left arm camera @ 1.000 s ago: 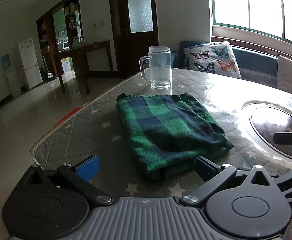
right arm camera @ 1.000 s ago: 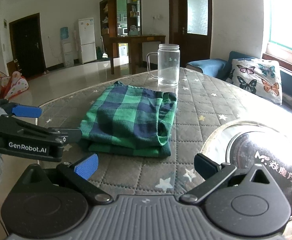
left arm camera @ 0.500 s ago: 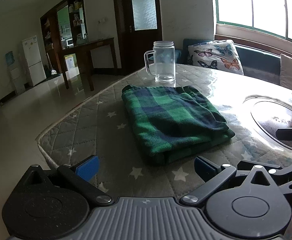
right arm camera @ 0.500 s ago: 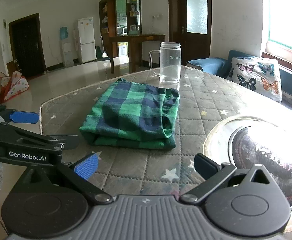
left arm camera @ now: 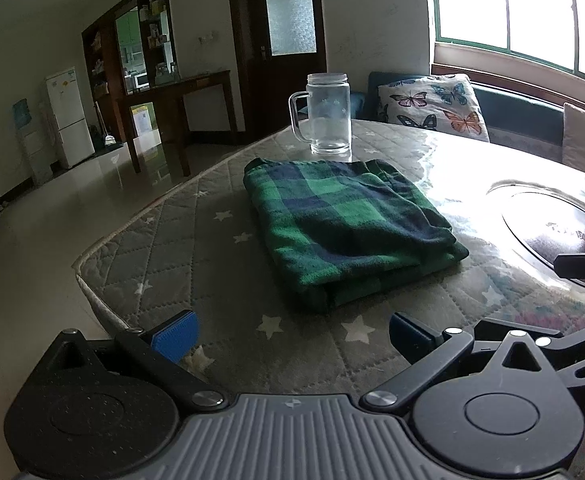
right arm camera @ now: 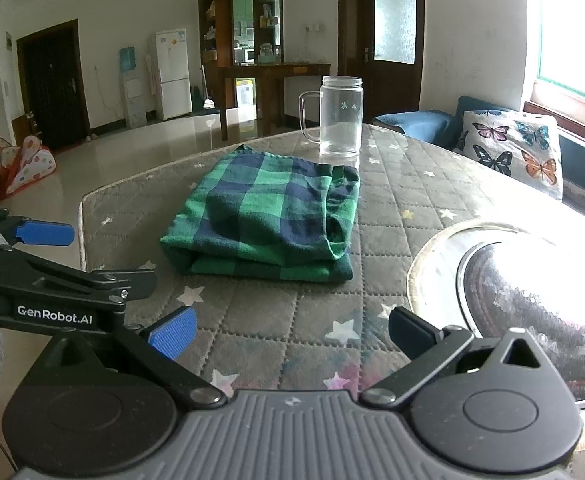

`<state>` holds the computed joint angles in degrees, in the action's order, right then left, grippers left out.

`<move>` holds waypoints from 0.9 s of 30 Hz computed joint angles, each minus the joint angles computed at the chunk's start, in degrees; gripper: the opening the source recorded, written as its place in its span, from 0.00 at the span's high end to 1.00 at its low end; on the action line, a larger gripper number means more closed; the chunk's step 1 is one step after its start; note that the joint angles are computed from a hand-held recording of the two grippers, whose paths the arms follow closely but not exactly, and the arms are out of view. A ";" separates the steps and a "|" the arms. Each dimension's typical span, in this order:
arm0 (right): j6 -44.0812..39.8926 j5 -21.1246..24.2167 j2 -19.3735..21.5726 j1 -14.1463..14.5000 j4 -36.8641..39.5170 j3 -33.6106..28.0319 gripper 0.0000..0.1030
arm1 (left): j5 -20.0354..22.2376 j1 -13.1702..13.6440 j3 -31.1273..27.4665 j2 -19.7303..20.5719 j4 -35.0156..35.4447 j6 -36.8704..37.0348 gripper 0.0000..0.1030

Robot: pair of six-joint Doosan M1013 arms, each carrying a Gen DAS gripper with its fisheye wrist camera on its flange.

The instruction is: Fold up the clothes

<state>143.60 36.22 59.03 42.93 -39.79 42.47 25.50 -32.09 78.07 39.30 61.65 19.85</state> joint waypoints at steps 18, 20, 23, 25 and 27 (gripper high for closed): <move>0.29 0.52 0.00 -0.19 0.53 0.36 0.00 | 0.86 -0.33 -0.82 0.75 -0.39 0.63 0.00; 0.33 0.55 0.01 -0.19 0.48 0.32 0.00 | 0.85 -0.32 -0.90 0.80 -0.45 0.71 0.00; 0.34 0.58 0.02 -0.19 0.46 0.27 0.00 | 0.88 -0.34 -1.01 0.89 -0.70 0.99 0.00; 0.26 0.49 0.03 -0.20 0.58 0.27 0.00 | 0.96 -0.37 -1.05 0.94 -0.75 1.07 0.00; 0.24 0.45 0.02 -0.21 0.59 0.30 0.00 | 1.05 -0.40 -1.05 0.97 -0.75 1.01 0.00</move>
<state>143.85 36.67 59.06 42.73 -39.20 42.77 26.55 -32.49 77.02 40.27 60.90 20.86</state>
